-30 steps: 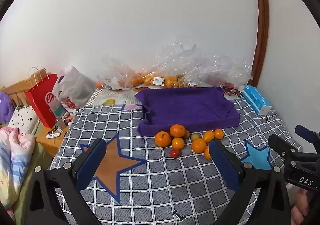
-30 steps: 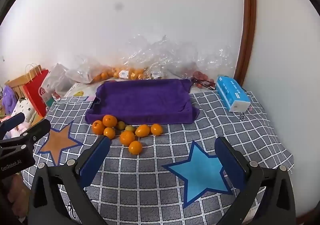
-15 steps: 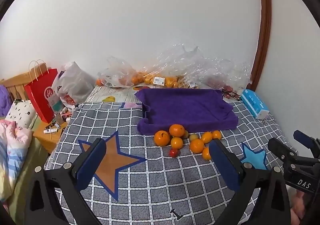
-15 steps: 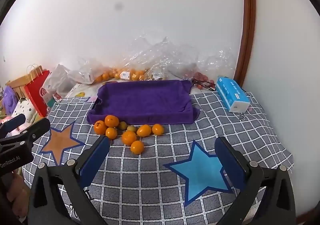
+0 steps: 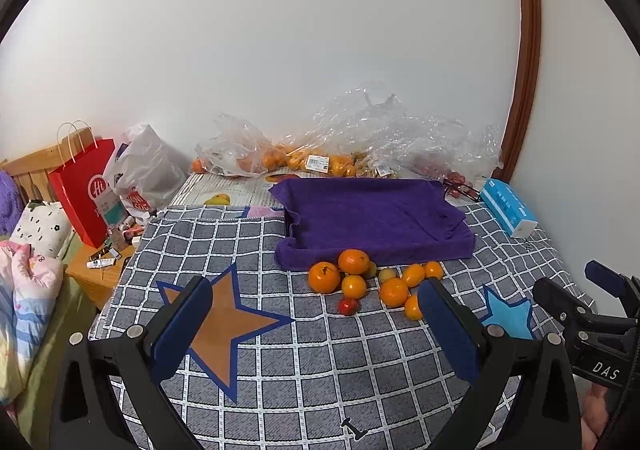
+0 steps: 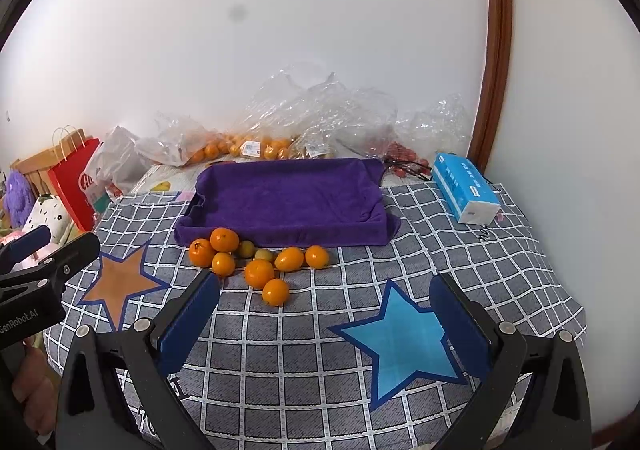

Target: Organize fruits

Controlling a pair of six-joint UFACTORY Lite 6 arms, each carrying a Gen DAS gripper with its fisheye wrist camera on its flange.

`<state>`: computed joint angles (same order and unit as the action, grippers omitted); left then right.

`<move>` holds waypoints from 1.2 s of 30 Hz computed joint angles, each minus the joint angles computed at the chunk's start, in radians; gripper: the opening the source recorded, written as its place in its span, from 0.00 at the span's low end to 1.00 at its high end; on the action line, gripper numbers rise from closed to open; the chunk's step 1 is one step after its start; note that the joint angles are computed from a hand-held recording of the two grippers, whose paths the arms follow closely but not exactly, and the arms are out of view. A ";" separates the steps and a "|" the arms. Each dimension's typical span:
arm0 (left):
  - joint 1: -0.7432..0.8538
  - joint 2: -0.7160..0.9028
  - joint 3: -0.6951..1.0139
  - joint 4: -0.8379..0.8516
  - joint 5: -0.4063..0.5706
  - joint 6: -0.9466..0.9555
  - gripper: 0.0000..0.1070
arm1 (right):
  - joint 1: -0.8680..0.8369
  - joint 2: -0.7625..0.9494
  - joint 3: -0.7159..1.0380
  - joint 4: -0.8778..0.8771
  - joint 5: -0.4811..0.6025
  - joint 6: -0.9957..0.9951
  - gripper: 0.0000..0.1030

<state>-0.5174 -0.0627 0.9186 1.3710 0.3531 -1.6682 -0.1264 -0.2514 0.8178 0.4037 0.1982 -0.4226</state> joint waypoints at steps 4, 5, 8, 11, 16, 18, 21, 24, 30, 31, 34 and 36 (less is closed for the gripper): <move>0.004 -0.003 0.000 -0.032 -0.013 0.027 0.96 | 0.003 0.002 0.002 0.010 0.003 0.000 1.00; 0.005 -0.010 -0.006 -0.017 -0.018 0.012 0.96 | 0.006 -0.001 -0.003 0.001 -0.002 0.008 1.00; 0.000 -0.011 -0.009 0.003 -0.007 -0.006 0.96 | 0.017 -0.003 -0.010 -0.058 -0.011 0.063 1.00; 0.005 -0.007 -0.010 -0.006 -0.011 0.007 0.96 | 0.014 -0.002 -0.008 -0.058 -0.006 0.063 1.00; 0.011 -0.005 -0.012 -0.005 -0.026 0.003 0.96 | 0.005 -0.008 -0.015 0.008 -0.006 0.004 1.00; 0.009 -0.014 -0.023 0.028 -0.026 -0.029 0.96 | 0.007 -0.008 -0.014 0.009 -0.004 0.002 1.00; 0.010 -0.019 -0.030 0.041 -0.028 -0.043 0.96 | 0.014 -0.016 -0.022 -0.019 -0.008 0.024 1.00; 0.009 -0.027 -0.037 0.038 -0.032 -0.042 0.96 | 0.030 -0.022 -0.025 -0.101 -0.010 0.107 1.00; 0.016 -0.034 -0.042 0.040 -0.032 -0.036 0.96 | 0.031 -0.022 -0.025 -0.068 -0.009 0.078 1.00; 0.018 -0.039 -0.046 0.048 -0.033 -0.044 0.96 | 0.029 -0.022 -0.025 -0.041 -0.006 0.053 1.00; 0.025 -0.043 -0.049 0.056 -0.042 -0.055 0.96 | 0.031 -0.025 -0.030 -0.015 -0.008 0.022 1.00; 0.025 -0.041 -0.045 0.032 -0.045 -0.029 0.96 | 0.038 -0.025 -0.030 -0.065 -0.009 0.071 1.00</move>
<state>-0.4922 -0.1034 0.8735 1.4027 0.3083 -1.6974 -0.0885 -0.2760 0.7881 0.3388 0.1888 -0.3515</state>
